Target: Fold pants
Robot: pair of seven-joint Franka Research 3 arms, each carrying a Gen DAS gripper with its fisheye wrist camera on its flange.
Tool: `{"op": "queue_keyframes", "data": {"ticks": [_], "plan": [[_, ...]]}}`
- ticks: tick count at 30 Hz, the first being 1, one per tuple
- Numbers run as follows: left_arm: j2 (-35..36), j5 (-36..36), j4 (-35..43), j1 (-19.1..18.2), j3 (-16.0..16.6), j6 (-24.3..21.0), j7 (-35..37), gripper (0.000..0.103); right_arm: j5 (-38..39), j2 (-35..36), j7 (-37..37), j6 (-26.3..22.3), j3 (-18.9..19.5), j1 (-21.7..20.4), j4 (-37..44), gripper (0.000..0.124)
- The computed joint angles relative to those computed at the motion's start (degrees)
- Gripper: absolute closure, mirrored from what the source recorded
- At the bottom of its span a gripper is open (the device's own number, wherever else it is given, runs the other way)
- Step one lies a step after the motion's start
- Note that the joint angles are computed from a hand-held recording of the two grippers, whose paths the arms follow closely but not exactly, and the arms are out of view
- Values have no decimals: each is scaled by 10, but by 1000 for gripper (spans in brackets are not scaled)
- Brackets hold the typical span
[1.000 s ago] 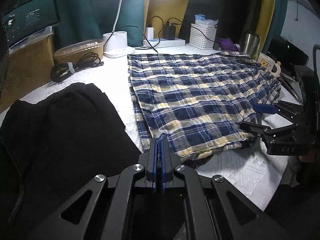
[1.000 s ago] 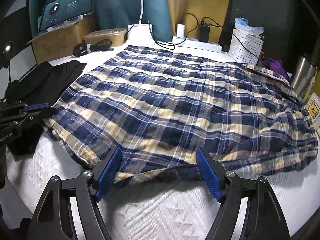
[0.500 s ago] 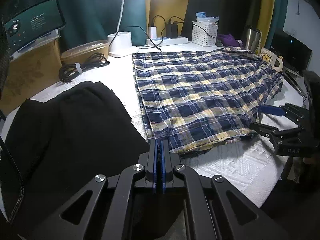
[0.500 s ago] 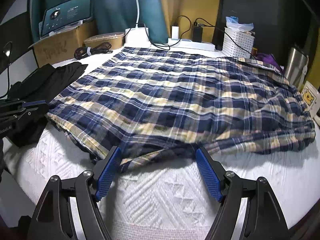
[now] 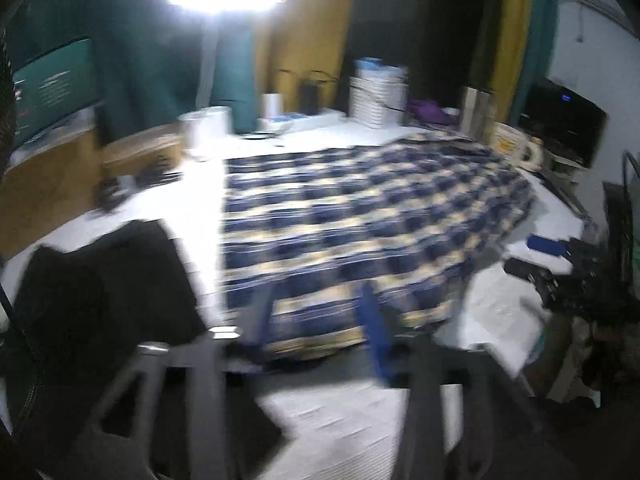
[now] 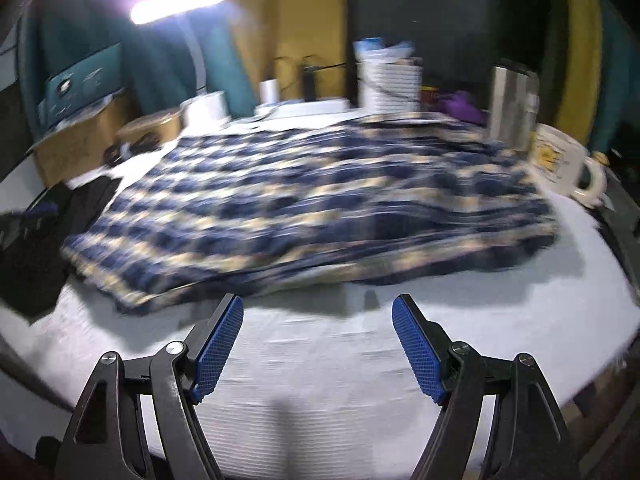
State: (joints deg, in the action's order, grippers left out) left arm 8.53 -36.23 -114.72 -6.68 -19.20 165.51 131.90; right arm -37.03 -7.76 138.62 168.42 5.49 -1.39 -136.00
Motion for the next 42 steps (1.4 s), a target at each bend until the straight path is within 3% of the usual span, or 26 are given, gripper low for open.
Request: {"op": "queue_keyframes", "data": {"ticks": [7, 12, 15, 19, 24, 25, 26, 28, 31, 42], "plan": [[52, 39, 44, -25, -30, -36, -6, 48, -34, -15, 39, -7, -21, -57, -16, 45], [72, 112, 63, -42, -29, -52, -45, 48, 18, 9, -5, 5, -51, -68, -1, 45], [77, 152, 66, -48, -29, -62, -63, 48, 104, 27, -79, 21, -74, -55, 9, 45], [86, 254, 68, -77, 6, -72, -145, 48, 339, 62, -261, 22, -103, -19, 36, 45], [86, 257, 54, -53, -19, -46, -151, 49, 490, 83, -384, 21, -101, -7, 63, 46], [86, 258, 51, -51, -22, -40, -152, 54, 531, 87, -425, 24, -98, -5, 67, 46], [87, 259, 50, -48, -25, -34, -152, 66, 544, 89, -444, 22, -97, -4, 70, 64], [87, 271, 46, -49, -25, -23, -160, 83, 581, 98, -489, 17, -93, -1, 78, 104], [85, 284, 44, -46, -26, -17, -170, 98, 576, 92, -495, 31, -95, 5, 70, 114], [62, 228, 23, -23, -51, -23, -135, 100, 419, 29, -376, 51, -85, -17, 12, 118]]}}
